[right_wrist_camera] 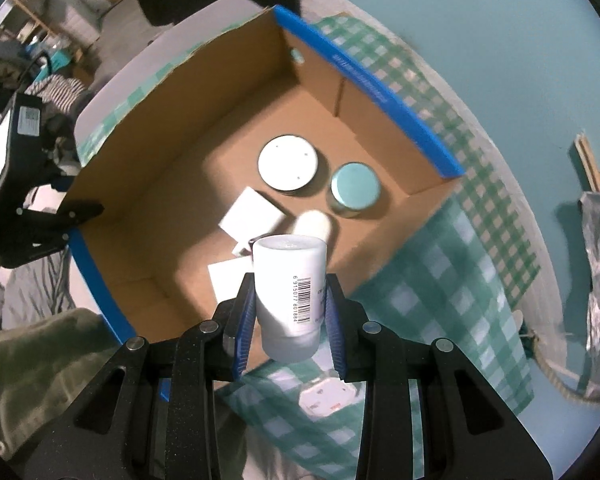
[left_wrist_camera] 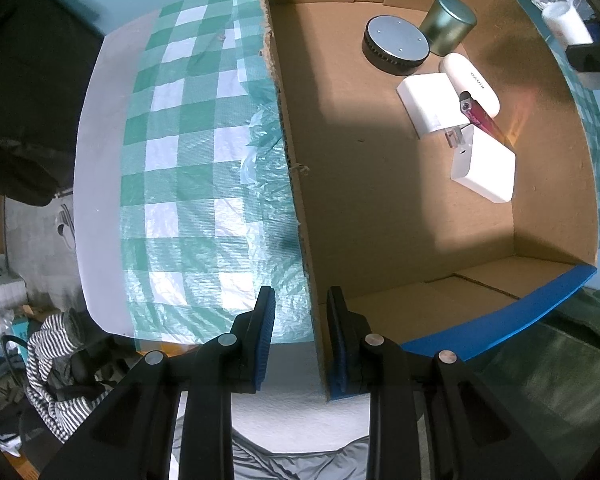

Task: Organize rigid objects
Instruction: 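Lower the pill bottle beside the lighter and open the right gripper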

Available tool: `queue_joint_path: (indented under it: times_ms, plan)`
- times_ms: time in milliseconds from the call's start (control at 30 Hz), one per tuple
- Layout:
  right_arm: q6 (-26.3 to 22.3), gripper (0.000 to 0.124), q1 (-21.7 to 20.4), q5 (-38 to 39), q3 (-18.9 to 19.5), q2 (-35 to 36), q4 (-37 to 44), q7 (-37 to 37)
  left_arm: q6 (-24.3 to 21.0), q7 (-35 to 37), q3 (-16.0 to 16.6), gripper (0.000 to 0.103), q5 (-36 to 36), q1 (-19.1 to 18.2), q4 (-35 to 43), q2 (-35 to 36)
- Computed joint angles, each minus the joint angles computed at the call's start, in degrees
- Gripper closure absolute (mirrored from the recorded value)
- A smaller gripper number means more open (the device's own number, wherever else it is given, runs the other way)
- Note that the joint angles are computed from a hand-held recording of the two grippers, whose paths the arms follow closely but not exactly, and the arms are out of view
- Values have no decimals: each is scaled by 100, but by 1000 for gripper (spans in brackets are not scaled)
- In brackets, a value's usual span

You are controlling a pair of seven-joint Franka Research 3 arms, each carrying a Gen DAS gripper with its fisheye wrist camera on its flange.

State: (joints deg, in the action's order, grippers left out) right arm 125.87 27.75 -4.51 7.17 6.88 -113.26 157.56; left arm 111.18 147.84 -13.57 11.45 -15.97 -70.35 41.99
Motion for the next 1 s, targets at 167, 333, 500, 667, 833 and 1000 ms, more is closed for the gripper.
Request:
queue_joint_path:
  times_ms: [167, 333, 500, 667, 833, 1000]
  plan:
    - [219, 93, -31, 221, -19, 243, 58, -325, -3, 13, -2, 77, -1, 5, 18, 8]
    - [223, 93, -12, 306, -83, 444, 152, -448, 21, 22, -4, 77, -1, 11, -13, -12]
    - [251, 93, 19, 237, -146, 440, 71, -235, 59, 24, -10, 77, -4, 19, -66, -48]
    - [374, 93, 9, 173, -166, 328, -101, 37, 73, 13, -17, 77, -16, 24, -100, -76]
    - [284, 91, -5, 42, -160, 230, -135, 284, 79, 16, -17, 77, -14, 27, -109, -80]
    - [220, 81, -13, -89, -130, 114, -164, 484, 80, 15, -16, 77, -14, 27, -112, -82]
